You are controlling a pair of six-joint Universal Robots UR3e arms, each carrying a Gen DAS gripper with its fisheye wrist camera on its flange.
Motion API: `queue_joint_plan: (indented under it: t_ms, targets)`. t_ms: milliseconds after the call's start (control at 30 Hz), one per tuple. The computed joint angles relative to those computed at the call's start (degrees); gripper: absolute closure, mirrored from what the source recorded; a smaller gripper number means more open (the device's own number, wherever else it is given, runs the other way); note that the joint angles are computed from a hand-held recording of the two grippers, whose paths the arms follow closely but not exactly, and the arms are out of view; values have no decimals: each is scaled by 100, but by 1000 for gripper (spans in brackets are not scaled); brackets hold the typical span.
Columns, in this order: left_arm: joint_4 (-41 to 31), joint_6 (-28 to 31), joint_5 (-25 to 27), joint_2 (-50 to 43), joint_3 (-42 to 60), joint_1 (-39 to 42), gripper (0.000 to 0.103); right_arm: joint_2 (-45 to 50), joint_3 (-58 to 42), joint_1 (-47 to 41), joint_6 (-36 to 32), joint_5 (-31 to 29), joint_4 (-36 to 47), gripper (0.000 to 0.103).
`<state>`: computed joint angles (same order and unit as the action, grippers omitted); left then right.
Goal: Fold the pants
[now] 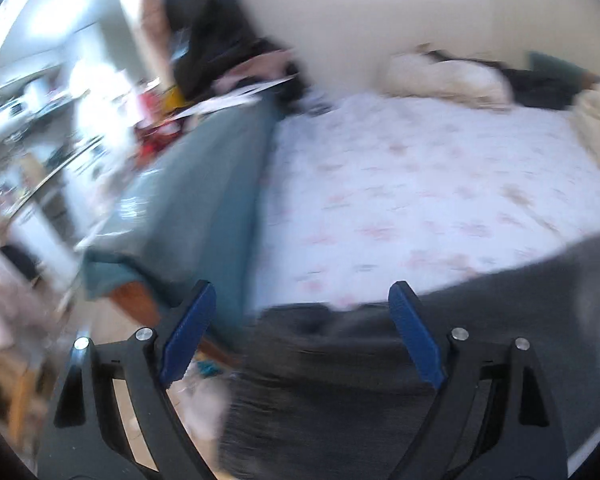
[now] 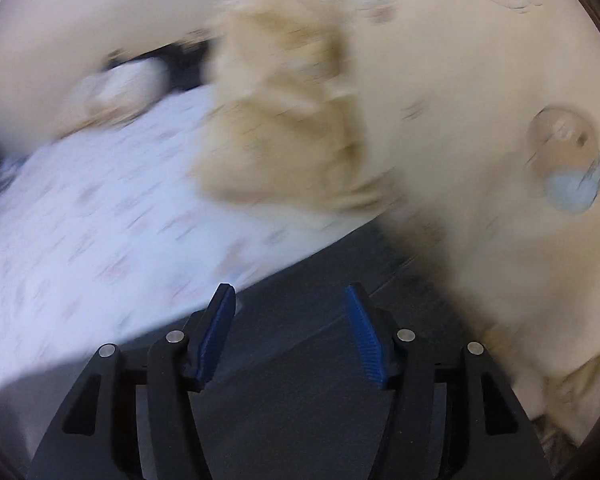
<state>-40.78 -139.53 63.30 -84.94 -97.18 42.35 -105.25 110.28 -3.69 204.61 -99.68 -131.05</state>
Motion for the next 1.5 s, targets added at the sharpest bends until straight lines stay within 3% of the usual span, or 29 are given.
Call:
queue_joint_plan:
  t_ms: [33, 67, 167, 267, 333, 367, 433, 500, 567, 700, 733, 900, 1033, 1200, 1367, 1433, 1500]
  targets:
    - [-155, 53, -192, 16, -91, 3, 17, 8, 81, 97, 32, 116, 4, 43]
    - [-78, -20, -54, -117, -119, -124, 17, 49, 253, 326, 109, 139, -28, 40]
    - [338, -133, 946, -927, 5, -721, 19, 178, 713, 732, 192, -168, -73, 35]
    - [1191, -107, 1903, -1886, 232, -1124, 25, -574, 1611, 244, -41, 6, -214, 35]
    - [1254, -193, 2175, -2341, 580, -1179, 23, -630, 1579, 131, -68, -598, 200, 25]
    - [1211, -201, 2337, -2518, 721, -1240, 21, -948, 1708, -207, 22, -642, 460, 15]
    - [961, -250, 2649, -2765, 1063, -1387, 18, -1754, 1975, -957, -159, -252, 976, 16]
    - [996, -342, 2798, -2738, 1071, -1491, 18, -2060, 1725, -980, -174, -469, 1622, 24]
    - [843, -457, 2530, -2332, 850, -1431, 18, -2408, 1551, -722, 150, -493, 1960, 22]
    - [149, -316, 1341, -1139, 151, -886, 18, -3529, 1555, -481, 985, 133, 2269, 21]
    - [-54, -235, 1186, -933, 72, -798, 17, -3774, 1567, -217, 1486, 210, 2318, 21]
    - [-1587, 20, 595, -65, 220, -152, 17, -2686, 1610, 1574, 3463, -326, 1144, 21]
    - [-2897, 371, -79, 489, 481, 774, 17, -2500, 1273, 2251, 4358, -401, 1365, 21]
    - [-4652, 830, -1374, 882, 1014, 2612, 16, -2836, 1336, 2564, 5177, 537, 1498, 15]
    - [-5080, 191, -1268, 258, 1664, 3145, 16, -2213, 1380, 4443, 6840, -188, 890, 13]
    - [-5035, 99, -914, 179, 1365, 3029, 15, -2125, 1606, 4682, 7181, -171, 519, 13]
    - [-4929, 62, -554, 160, 864, 2852, 15, -2294, 1924, 4461, 7108, 142, 109, 13]
